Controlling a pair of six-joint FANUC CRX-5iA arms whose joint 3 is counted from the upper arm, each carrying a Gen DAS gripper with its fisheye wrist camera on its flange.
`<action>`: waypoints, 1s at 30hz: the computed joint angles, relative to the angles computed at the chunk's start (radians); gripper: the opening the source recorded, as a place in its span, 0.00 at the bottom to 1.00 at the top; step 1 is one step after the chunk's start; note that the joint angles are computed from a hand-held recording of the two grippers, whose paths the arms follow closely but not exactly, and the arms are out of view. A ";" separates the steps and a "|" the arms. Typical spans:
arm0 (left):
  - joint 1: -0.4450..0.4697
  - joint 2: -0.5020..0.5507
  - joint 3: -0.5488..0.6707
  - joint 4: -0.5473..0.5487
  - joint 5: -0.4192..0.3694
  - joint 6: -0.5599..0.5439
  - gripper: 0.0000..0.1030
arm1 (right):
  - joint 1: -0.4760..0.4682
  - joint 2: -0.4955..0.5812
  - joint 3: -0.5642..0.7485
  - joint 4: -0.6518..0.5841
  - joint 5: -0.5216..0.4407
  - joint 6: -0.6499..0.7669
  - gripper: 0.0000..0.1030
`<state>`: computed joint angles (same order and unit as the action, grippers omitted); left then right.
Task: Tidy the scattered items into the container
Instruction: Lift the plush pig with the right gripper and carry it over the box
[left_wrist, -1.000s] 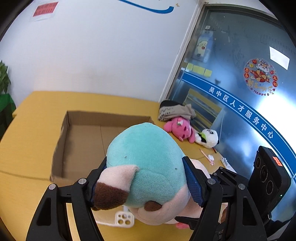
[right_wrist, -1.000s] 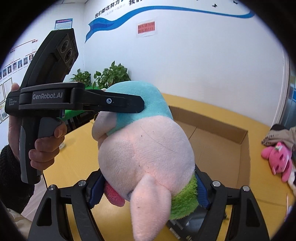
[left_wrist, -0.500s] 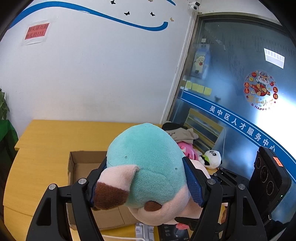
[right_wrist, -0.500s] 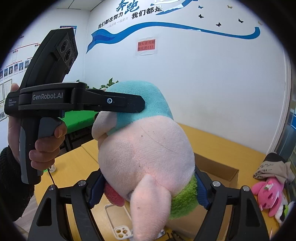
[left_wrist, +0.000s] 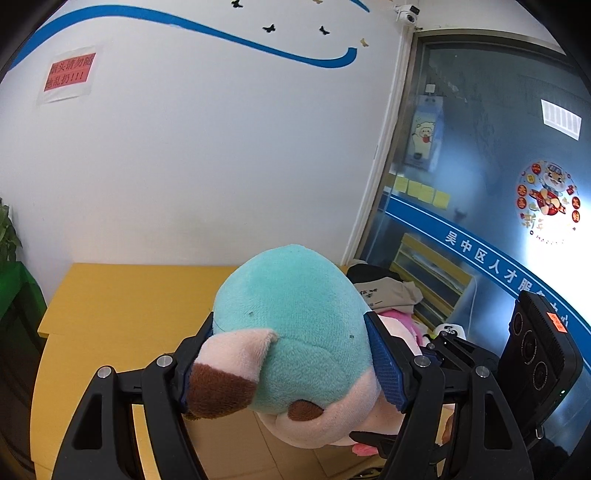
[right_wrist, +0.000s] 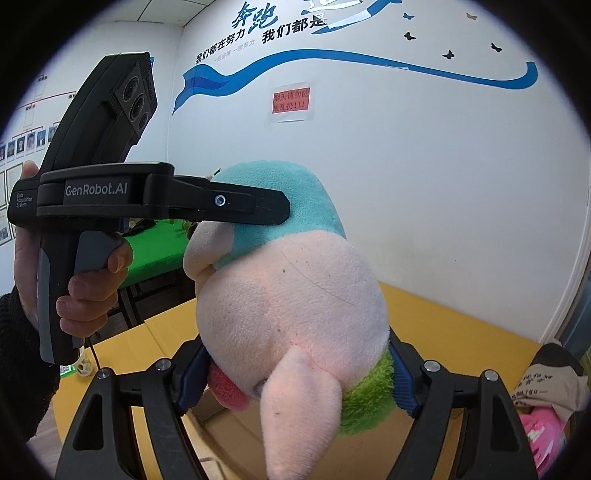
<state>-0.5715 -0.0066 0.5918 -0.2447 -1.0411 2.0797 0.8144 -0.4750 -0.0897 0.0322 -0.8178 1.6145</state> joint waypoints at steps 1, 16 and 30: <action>0.027 0.004 -0.010 0.031 0.012 -0.012 0.76 | -0.018 0.030 0.022 -0.024 -0.001 0.026 0.77; 0.271 0.064 -0.310 0.320 0.187 -0.083 0.76 | -0.235 0.413 0.194 -0.399 -0.058 0.407 0.77; 0.291 0.189 -0.375 0.320 0.164 -0.008 0.77 | -0.307 0.675 0.232 -0.501 -0.126 0.719 0.78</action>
<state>-0.2805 0.1820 0.2169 0.0757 -0.8771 2.0712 0.5079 0.1997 0.1427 -0.4687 -0.9441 2.3335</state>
